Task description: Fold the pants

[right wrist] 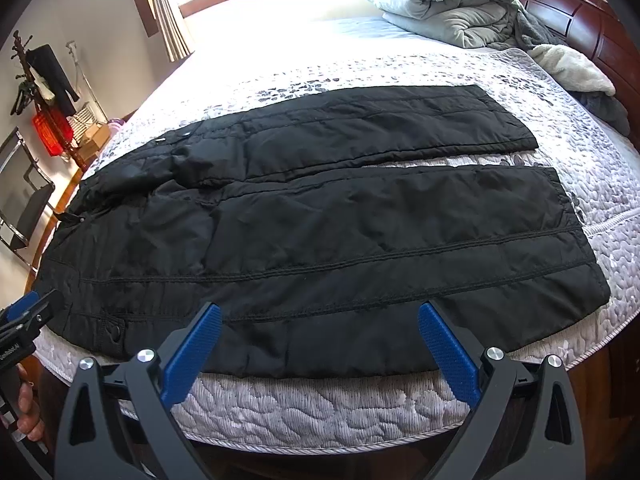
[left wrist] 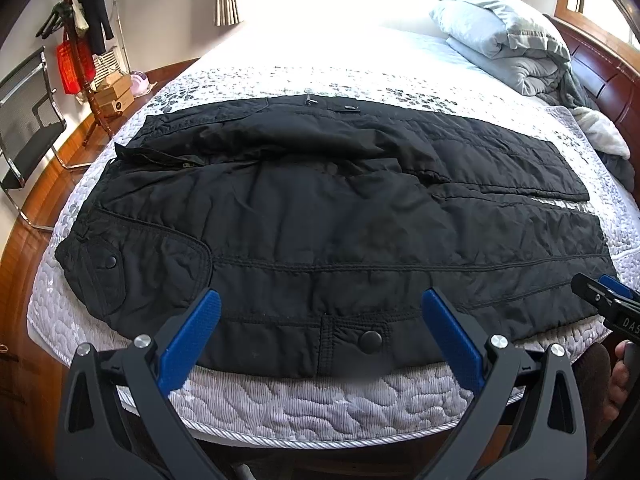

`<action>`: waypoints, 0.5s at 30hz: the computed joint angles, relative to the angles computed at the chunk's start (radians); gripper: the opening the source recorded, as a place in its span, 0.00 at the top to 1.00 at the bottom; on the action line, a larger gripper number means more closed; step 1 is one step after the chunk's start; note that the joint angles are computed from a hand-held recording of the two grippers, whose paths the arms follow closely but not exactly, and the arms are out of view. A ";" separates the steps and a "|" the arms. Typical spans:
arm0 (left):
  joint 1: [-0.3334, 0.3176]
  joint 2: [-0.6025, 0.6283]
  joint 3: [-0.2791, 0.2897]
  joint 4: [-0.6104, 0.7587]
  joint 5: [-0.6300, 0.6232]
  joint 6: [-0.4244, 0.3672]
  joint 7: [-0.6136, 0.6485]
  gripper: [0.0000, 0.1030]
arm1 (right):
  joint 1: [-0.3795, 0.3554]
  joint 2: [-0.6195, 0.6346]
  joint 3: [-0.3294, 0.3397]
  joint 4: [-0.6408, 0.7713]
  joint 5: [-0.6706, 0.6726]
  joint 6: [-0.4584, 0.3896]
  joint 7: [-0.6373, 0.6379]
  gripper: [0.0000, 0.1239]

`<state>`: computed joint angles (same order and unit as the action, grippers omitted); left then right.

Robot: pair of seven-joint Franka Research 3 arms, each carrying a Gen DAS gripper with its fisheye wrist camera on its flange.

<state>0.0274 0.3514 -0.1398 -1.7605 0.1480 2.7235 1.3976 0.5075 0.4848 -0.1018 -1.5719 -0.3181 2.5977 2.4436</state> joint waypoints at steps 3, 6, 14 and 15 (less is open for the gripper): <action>0.001 0.002 -0.002 0.002 -0.003 -0.002 0.003 0.03 | -0.001 0.000 0.001 0.000 0.002 0.003 -0.004 0.20; 0.000 0.003 -0.002 0.004 -0.002 -0.002 0.002 0.03 | -0.002 0.001 0.001 0.001 0.004 0.006 -0.007 0.20; 0.000 0.006 -0.002 0.009 -0.005 -0.006 -0.002 0.03 | -0.002 0.003 0.000 0.003 0.010 0.004 -0.012 0.20; -0.001 0.006 -0.001 0.009 -0.003 -0.006 -0.003 0.03 | -0.002 0.003 0.001 0.002 0.011 0.006 -0.012 0.20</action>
<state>0.0264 0.3571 -0.1405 -1.7519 0.1454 2.7177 1.3945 0.5051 0.4874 -0.1013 -1.5694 -0.3074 2.6034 2.4319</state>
